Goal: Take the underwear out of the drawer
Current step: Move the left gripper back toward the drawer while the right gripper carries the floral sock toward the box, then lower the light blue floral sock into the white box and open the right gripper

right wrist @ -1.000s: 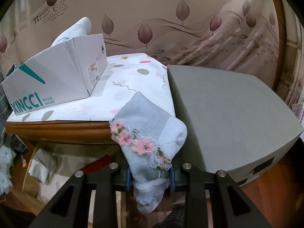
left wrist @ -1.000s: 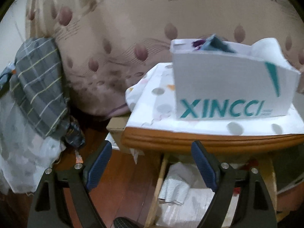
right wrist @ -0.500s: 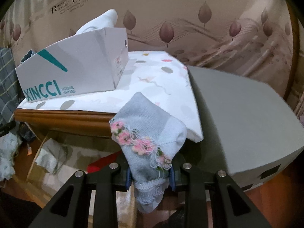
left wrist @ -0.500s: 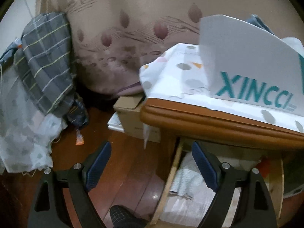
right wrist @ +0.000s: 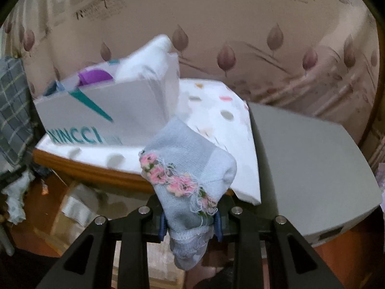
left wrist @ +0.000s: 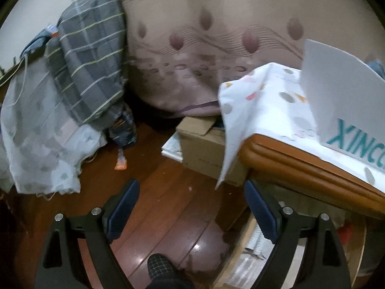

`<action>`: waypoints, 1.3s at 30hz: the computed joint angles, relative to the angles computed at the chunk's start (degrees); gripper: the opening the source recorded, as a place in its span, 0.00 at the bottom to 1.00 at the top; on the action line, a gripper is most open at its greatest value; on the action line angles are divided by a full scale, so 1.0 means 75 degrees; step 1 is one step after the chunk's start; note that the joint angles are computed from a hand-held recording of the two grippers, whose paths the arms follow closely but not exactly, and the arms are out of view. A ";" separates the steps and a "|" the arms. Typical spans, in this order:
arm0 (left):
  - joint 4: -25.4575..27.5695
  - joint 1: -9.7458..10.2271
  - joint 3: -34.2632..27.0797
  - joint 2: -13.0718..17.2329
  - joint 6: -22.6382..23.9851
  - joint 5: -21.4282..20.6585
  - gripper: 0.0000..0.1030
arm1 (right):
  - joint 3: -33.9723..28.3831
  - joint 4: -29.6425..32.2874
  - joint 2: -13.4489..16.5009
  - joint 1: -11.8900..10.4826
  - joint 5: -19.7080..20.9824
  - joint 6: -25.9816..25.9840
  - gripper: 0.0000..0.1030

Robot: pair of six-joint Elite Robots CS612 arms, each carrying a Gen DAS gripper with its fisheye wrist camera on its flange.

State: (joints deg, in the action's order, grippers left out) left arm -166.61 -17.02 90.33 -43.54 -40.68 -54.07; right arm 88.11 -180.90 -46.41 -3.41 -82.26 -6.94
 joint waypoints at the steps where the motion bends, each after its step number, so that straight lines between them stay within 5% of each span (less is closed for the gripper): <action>1: 0.0106 0.0027 0.0028 -0.0033 -0.0122 -0.0048 0.84 | -0.0028 0.0035 -0.0037 0.0014 0.0045 -0.0006 0.28; 10: 0.0586 0.0230 0.0269 -0.0219 -0.1029 -0.0035 0.85 | -0.0763 0.0292 -0.0176 0.0247 0.0470 -0.0177 0.28; 18: 0.0617 0.0347 0.0333 -0.0270 -0.1267 -0.0198 0.85 | -0.2215 0.1514 0.0267 0.0594 0.0774 -0.0130 0.28; 30: 0.0587 0.0399 0.0374 -0.0294 -0.1279 -0.0332 0.85 | -0.4387 0.3563 0.1390 0.1125 -0.0116 -0.0565 0.29; 39: 0.0547 0.0414 0.0367 -0.0281 -0.1287 -0.0421 0.85 | -0.5221 0.4396 0.1931 0.1185 -0.0575 -0.0360 0.34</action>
